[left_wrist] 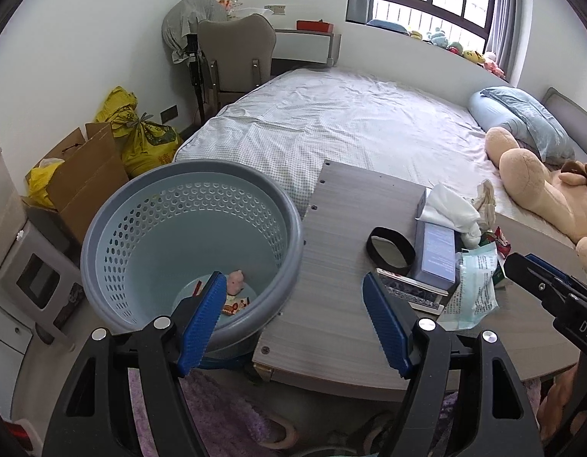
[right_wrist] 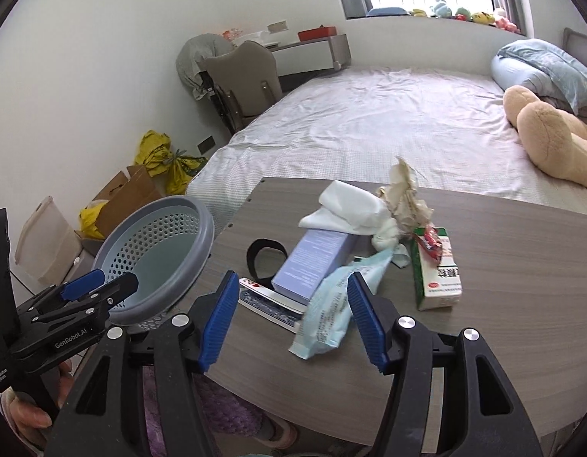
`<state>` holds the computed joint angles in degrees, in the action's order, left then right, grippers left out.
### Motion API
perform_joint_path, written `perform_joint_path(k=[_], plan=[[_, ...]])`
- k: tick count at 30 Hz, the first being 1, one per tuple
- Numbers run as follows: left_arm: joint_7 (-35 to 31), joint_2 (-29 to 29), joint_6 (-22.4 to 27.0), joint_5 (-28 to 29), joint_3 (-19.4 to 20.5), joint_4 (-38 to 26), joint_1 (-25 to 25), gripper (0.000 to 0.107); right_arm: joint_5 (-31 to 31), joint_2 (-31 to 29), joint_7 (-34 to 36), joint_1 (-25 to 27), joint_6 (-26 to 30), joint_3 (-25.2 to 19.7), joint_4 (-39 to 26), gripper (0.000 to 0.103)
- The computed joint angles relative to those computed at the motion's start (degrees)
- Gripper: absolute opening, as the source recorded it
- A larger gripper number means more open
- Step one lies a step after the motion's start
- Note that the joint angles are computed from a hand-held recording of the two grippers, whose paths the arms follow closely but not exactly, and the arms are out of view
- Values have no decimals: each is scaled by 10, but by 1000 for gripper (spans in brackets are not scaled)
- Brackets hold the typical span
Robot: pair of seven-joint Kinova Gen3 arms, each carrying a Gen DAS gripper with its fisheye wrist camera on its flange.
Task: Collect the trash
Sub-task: 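Move both grippers back from the basket to the table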
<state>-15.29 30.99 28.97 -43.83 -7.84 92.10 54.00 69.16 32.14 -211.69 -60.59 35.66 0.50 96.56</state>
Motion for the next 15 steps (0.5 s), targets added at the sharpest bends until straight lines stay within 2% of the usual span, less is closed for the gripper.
perform_joint_path(k=[4,15], plan=[[-23,9,8,14,20,-19,-1,71,15,-17,-48,-2,4,1,45,58],[-94,50,41,59,46,-91,16,71,58,-43,-143,28,32,-40,120,58]])
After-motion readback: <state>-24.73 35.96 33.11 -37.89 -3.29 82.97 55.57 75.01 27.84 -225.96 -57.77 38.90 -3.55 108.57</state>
